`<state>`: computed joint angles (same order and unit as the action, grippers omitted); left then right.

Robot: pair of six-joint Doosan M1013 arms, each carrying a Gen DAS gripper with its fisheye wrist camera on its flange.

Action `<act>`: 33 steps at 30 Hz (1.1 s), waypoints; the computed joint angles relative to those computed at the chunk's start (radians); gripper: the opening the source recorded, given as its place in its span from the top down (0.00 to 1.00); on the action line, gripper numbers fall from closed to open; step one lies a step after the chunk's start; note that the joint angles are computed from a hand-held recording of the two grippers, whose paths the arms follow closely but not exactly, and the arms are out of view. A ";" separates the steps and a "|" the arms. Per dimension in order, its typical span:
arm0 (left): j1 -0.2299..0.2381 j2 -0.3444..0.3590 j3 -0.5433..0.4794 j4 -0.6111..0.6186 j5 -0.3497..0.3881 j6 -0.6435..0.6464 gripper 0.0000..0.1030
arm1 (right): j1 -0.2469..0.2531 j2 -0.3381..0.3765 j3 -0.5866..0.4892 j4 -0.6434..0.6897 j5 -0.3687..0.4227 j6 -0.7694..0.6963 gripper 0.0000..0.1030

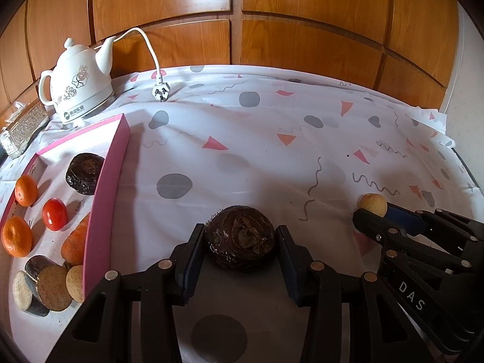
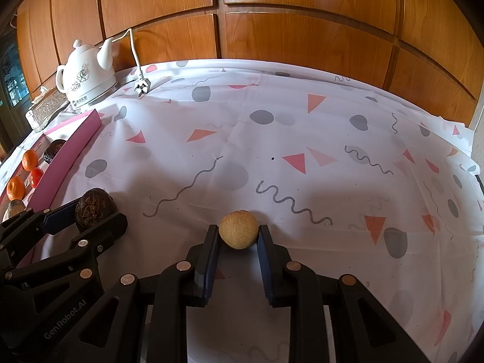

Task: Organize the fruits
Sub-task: 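Carry the dark fruit and yellow ball over the pink tray with both grippers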

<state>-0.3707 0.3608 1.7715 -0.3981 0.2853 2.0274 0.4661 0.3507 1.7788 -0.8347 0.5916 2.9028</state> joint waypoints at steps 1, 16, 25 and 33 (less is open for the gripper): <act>0.000 -0.001 0.000 -0.001 0.002 0.000 0.56 | 0.000 0.000 0.000 0.000 0.000 0.000 0.75; 0.064 -0.072 0.004 -0.278 0.153 0.246 0.56 | 0.022 0.021 -0.043 0.004 0.105 -0.073 0.76; 0.180 -0.083 -0.025 -0.325 0.169 0.209 0.56 | 0.044 0.003 -0.086 0.119 -0.074 -0.226 0.76; 0.255 -0.036 -0.087 -0.208 0.165 0.028 0.56 | 0.055 0.060 -0.191 0.521 -0.195 -0.660 0.76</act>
<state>-0.1162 0.3247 1.6850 -0.6064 0.4502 2.0558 0.5211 0.4107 1.5875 -0.3136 0.3969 2.2429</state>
